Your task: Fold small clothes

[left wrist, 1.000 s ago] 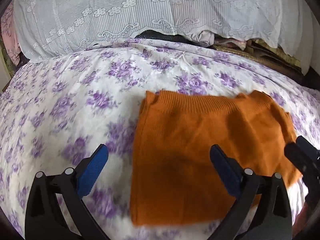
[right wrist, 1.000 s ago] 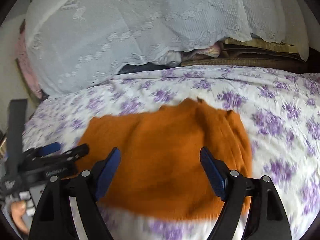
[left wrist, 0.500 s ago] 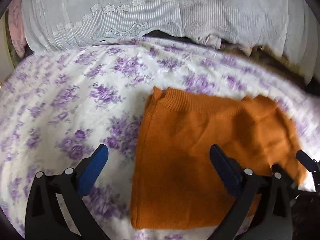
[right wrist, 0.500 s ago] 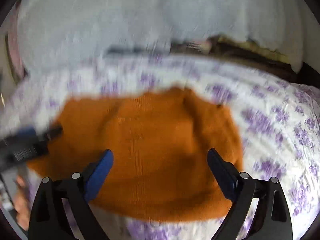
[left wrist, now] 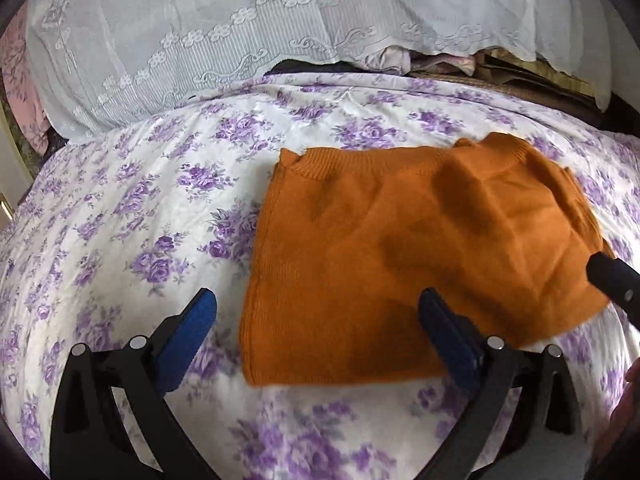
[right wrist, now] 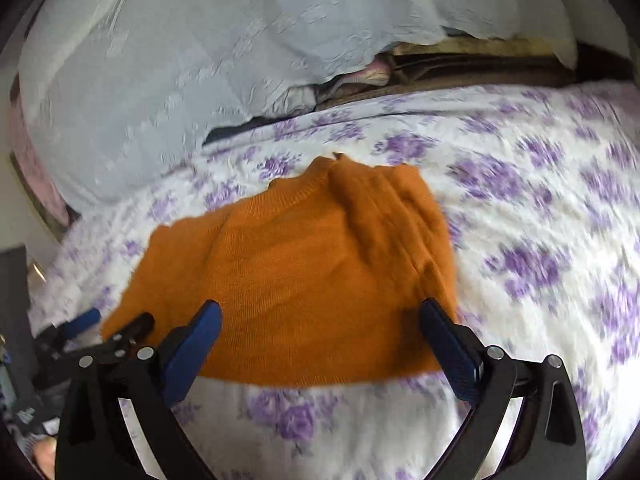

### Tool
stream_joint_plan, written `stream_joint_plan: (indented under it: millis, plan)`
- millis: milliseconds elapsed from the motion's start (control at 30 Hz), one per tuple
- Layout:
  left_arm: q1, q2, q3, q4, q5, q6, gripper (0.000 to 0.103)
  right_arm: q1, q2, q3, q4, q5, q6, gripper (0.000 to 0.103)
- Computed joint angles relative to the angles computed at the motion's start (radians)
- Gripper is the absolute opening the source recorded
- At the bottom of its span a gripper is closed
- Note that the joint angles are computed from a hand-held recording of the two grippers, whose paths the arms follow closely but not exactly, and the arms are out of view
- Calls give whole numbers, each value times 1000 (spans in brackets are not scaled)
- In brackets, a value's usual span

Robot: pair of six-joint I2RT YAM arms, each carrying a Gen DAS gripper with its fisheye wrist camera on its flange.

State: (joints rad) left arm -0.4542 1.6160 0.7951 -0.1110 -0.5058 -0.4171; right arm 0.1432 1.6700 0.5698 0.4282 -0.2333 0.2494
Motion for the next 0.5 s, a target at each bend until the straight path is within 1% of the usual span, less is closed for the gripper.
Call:
stream_joint_plan:
  millis: [233, 333, 500]
  plan:
    - [-56, -63, -54, -24, -13, -41, 98, -53, -54, -92, 18, -60, 58, 99]
    - [-81, -85, -75, -37, -28, -57, 98, -95, -44, -112, 27, -115, 88, 99]
    - [-111, -117, -101, -55, -41, -79, 98, -116, -71, -157, 44, -133, 92, 99]
